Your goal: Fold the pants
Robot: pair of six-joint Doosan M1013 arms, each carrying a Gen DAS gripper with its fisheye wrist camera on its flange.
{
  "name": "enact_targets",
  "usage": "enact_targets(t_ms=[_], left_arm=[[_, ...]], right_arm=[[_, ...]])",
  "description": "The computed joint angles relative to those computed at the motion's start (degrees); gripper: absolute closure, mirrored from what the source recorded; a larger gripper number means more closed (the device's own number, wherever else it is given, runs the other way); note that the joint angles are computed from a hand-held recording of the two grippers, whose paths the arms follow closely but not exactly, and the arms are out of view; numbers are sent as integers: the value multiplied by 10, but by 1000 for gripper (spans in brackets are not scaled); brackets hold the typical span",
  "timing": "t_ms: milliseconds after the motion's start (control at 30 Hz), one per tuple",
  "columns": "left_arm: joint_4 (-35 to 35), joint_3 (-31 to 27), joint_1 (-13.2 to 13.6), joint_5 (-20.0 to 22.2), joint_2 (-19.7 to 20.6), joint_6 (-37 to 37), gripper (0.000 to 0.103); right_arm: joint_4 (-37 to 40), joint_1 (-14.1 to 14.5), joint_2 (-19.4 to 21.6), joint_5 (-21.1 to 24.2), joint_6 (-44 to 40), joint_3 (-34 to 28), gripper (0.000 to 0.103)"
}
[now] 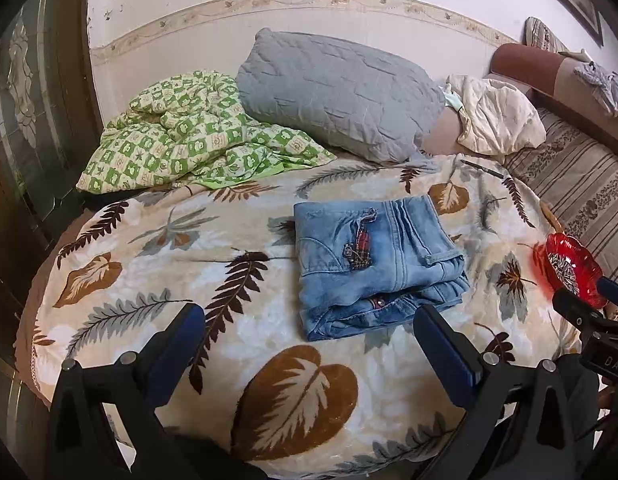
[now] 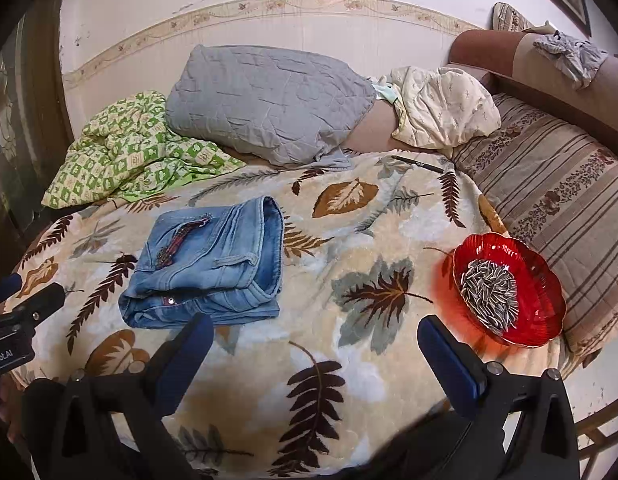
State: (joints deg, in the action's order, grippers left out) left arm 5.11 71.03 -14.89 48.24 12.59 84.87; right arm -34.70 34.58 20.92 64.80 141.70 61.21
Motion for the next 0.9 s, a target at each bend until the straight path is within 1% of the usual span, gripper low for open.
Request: enact_targets(t_ms=[900], left_arm=[[-1, 2, -2, -1, -2, 3, 0]], right_arm=[[-2, 1, 0, 2, 6, 0, 0]])
